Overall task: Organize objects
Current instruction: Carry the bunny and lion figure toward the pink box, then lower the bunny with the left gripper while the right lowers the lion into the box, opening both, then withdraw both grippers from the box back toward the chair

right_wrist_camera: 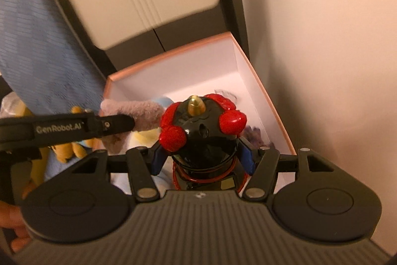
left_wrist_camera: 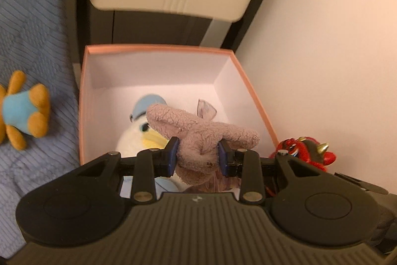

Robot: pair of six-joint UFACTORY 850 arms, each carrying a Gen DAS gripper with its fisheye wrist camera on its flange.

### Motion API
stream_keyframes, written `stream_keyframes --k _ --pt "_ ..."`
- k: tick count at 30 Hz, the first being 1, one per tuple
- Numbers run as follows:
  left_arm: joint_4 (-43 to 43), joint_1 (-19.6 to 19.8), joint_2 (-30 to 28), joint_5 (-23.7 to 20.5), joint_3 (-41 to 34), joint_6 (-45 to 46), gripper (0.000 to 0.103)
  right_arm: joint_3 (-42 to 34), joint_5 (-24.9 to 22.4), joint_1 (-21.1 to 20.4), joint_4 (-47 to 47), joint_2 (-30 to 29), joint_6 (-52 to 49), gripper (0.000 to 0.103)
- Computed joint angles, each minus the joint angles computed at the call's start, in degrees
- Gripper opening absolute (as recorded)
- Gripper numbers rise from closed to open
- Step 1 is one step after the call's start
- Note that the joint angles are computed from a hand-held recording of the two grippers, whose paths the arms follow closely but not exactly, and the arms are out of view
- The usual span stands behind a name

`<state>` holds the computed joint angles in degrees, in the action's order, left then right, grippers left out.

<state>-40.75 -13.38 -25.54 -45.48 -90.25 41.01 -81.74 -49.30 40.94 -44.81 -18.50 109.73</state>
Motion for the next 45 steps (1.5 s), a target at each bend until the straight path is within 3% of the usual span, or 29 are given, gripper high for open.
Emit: stream_keyframes --k 11,18,20,22,24,27,28,45 --pt "5.9 -3.7 -5.3 -0.7 -2.7 -2.7 0.038 5.5 8.7 -3.3 5.6 -1.4 -2.5 0.062" --pt "7.6 -4.1 -6.6 -0.8 -3.8 -4.5 0.039 6.4 11.7 -4.7 7.6 -2.2 -5.0 0.062" --pt "8.0 -4.2 -6.8 -0.8 -4.2 -5.1 0.043 6.4 12.0 -4.9 7.5 -2.1 -5.8 0.063" --pt "7.6 -4.0 -7.0 -1.2 -4.7 -5.6 0.062 5.9 11.7 -4.9 7.4 -2.3 -7.0 0.063" --pt "6.7 -3.6 -6.7 -1.2 -4.8 -4.7 0.068 4.9 10.8 -4.8 8.6 -2.8 -10.0 0.065" --pt "6.4 -3.3 -5.7 -0.6 -4.4 -4.2 0.069 4.0 9.2 -4.4 9.2 -2.9 -11.7 0.07" --pt "6.0 -3.1 -5.4 -0.6 -4.3 -3.8 0.069 3.7 8.2 -4.2 9.4 -2.8 -11.7 0.076" --pt "-3.8 4.2 5.4 -0.9 0.3 6.4 0.069 -4.1 -2.2 1.9 -1.6 0.0 -4.2 0.077"
